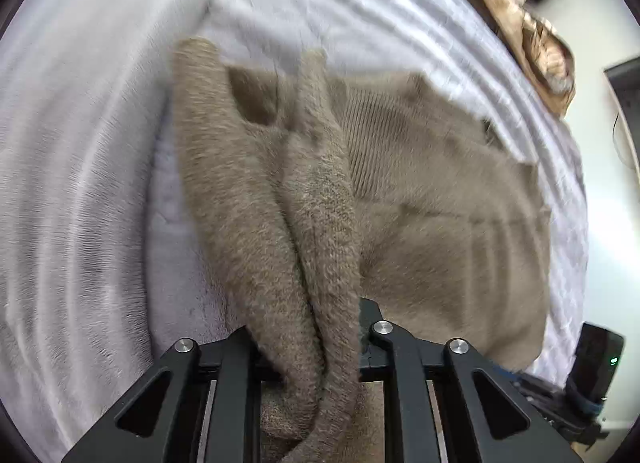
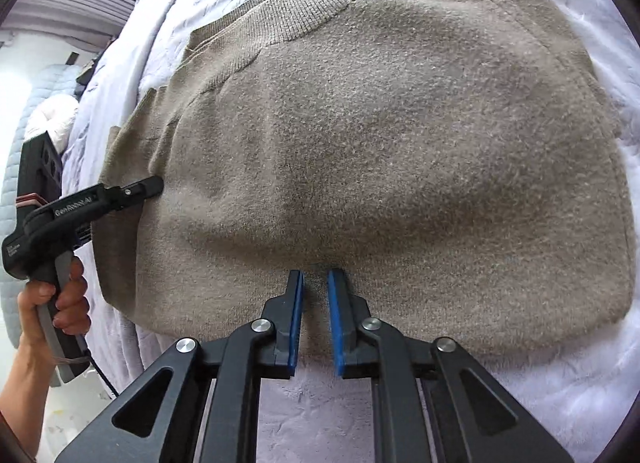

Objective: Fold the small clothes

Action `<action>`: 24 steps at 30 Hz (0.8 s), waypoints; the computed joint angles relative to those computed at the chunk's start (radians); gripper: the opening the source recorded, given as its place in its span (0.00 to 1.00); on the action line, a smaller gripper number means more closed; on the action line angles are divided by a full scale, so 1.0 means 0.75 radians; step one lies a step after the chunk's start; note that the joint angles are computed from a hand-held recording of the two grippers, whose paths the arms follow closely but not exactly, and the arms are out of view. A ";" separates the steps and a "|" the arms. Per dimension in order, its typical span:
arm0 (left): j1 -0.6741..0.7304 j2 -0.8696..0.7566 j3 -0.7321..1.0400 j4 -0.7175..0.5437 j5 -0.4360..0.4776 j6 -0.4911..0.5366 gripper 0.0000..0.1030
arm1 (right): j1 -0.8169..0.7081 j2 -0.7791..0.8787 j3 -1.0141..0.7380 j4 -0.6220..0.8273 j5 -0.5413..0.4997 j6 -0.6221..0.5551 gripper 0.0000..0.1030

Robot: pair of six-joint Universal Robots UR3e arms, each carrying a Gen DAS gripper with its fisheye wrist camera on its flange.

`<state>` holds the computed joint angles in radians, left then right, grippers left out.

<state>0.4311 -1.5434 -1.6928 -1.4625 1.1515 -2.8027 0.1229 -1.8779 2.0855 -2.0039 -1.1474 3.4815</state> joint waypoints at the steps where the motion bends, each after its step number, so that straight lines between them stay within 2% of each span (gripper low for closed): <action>1: -0.009 0.030 0.003 0.005 -0.012 -0.011 0.18 | -0.043 -0.063 0.041 0.034 0.025 -0.038 0.13; 4: -0.054 0.091 0.053 -0.009 -0.070 -0.037 0.16 | -0.172 -0.176 0.135 0.110 0.107 -0.160 0.13; 5: -0.084 0.103 0.079 -0.005 -0.075 -0.055 0.16 | -0.201 -0.197 0.153 0.130 0.127 -0.189 0.10; 8: -0.222 0.072 0.229 -0.001 -0.097 -0.162 0.16 | -0.214 -0.174 0.170 0.126 0.126 -0.245 0.07; 13: -0.454 -0.116 0.560 -0.056 -0.069 -0.308 0.16 | -0.158 -0.075 0.134 0.071 0.085 -0.295 0.05; 15: -0.563 -0.211 0.725 -0.087 -0.050 -0.361 0.16 | -0.163 -0.060 0.152 0.039 0.127 -0.278 0.05; 17: -0.665 -0.312 0.880 -0.108 -0.019 -0.396 0.16 | -0.274 -0.122 0.242 0.055 0.235 -0.324 0.05; 22: -1.006 -0.703 1.334 -0.200 0.155 -0.404 0.16 | -0.660 -0.454 0.480 0.406 0.482 -0.599 0.00; 24: -1.090 -0.848 1.472 -0.256 0.203 -0.401 0.16 | -0.848 -0.612 0.522 0.721 0.557 -0.779 0.00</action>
